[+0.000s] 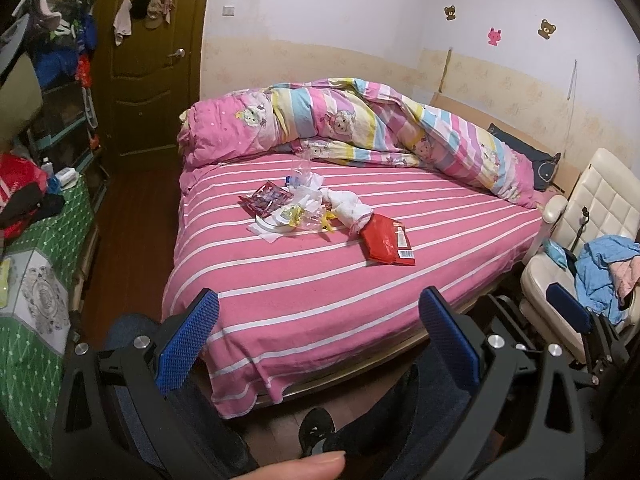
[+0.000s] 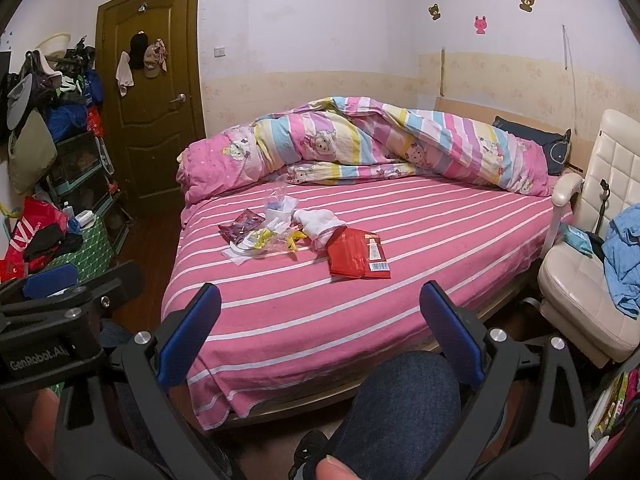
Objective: Collect trash
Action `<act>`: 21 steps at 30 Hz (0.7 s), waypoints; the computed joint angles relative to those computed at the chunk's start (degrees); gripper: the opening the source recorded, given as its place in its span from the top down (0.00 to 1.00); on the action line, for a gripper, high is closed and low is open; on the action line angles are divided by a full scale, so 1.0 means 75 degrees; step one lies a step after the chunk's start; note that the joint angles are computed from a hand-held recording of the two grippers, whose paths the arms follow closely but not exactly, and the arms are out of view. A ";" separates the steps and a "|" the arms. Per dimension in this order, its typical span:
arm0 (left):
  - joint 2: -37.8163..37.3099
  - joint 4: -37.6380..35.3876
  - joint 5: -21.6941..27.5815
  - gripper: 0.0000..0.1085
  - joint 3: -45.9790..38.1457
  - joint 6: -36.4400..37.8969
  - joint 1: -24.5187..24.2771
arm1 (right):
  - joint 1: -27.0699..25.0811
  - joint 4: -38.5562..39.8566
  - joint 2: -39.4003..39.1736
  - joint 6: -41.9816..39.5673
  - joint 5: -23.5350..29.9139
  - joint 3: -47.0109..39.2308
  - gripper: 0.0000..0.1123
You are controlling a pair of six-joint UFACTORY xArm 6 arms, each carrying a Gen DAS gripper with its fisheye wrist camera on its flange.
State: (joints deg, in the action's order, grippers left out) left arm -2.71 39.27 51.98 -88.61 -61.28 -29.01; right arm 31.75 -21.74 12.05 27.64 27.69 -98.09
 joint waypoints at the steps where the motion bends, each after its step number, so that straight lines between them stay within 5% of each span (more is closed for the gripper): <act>1: 0.0060 -0.0043 -0.0029 0.10 -0.0042 0.0048 0.0030 | -0.0003 0.0031 0.0003 -0.0011 -0.0073 0.0037 0.13; 16: 0.0602 -0.0714 -0.0298 0.10 0.0002 0.0661 0.0757 | -0.0034 0.0798 0.0993 -0.0327 -0.0563 -0.0441 0.13; 21: 0.0885 -0.1130 -0.0691 0.10 0.0006 0.0792 0.1056 | -0.0136 0.0163 0.1330 0.0164 -0.1260 -0.0464 0.13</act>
State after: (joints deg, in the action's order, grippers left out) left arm 3.93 30.80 46.80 -88.56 -55.34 -21.09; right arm 30.74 -20.52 22.03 28.87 18.25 -101.57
